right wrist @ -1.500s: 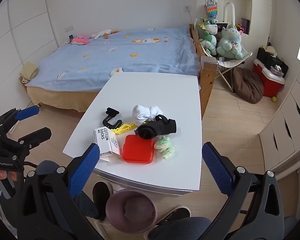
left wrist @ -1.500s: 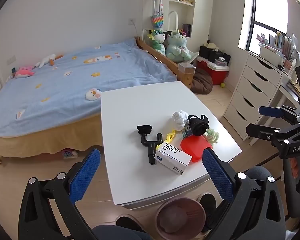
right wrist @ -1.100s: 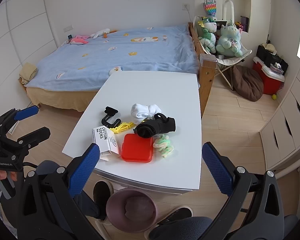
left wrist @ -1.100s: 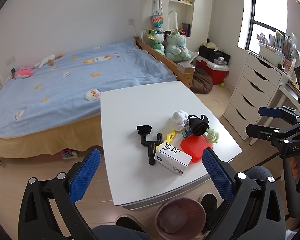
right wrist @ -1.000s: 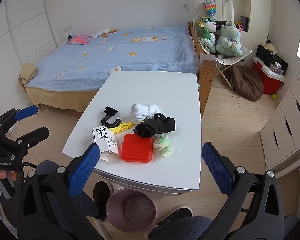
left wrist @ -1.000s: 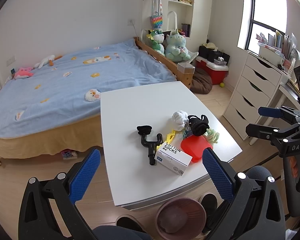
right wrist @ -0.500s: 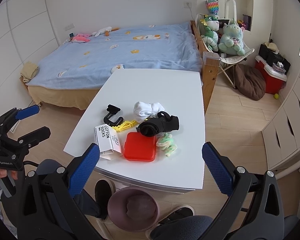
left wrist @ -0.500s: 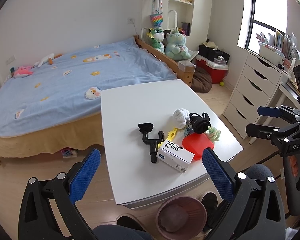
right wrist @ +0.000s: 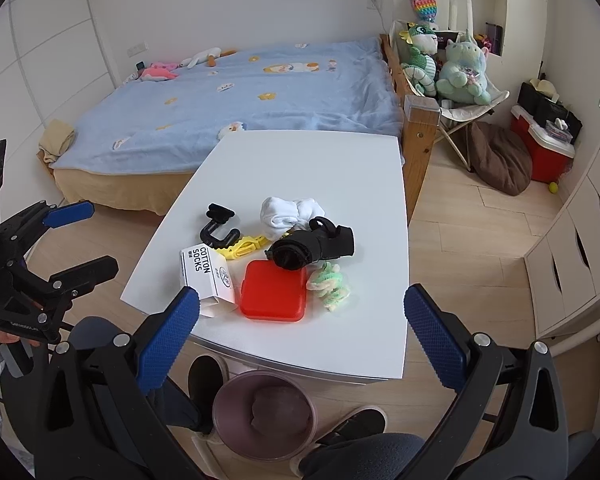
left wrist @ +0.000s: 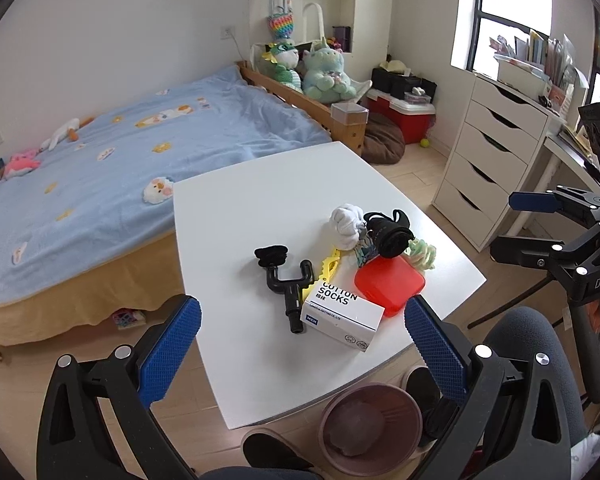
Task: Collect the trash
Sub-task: 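Grasp the white COTTON SOCKS box with the left tool, then grasp the black sock with the right tool while the left tool holds the socks box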
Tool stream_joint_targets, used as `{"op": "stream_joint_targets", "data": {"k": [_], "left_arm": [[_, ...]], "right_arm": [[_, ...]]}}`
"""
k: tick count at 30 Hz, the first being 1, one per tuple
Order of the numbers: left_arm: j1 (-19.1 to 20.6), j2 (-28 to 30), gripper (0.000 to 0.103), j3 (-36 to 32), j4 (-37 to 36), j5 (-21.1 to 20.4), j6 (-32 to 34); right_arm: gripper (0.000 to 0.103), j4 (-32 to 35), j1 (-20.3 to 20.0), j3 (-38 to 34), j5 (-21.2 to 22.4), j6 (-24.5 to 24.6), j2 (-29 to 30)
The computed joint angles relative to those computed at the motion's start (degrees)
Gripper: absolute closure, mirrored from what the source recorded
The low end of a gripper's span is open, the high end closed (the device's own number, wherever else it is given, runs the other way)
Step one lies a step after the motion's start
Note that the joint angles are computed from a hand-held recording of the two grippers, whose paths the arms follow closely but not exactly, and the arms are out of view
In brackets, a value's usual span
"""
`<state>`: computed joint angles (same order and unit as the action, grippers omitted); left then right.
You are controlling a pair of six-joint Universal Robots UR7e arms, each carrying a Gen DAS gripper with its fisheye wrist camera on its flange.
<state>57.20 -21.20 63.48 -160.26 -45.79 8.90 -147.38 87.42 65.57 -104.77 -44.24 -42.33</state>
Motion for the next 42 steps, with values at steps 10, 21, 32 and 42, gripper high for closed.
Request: {"op": "stream_joint_targets", "data": {"k": [10,21,32,42], "left_arm": [[2.5,3.5,0.005,-8.5,12.2,-6.3,2.8],[4.7,9.2,0.005,-19.8,27.0,-9.3,7.5],[5.7,10.7,0.009,-22.8,29.3,-12.2,7.8],[5.9,9.7,0.038,-20.3,26.3,-14.4,5.4]], "right_arm": [[0.003,0.4,-0.1,-0.9,-2.4,-0.4,0.4],[0.003,0.1,-0.6,-0.6,-1.6,0.2,0.2],[0.003,0.8,-1.0,-1.0,-1.4,1.0,0.4],[0.003,0.7,-1.3,-0.9,-1.1,1.6,0.7]]}}
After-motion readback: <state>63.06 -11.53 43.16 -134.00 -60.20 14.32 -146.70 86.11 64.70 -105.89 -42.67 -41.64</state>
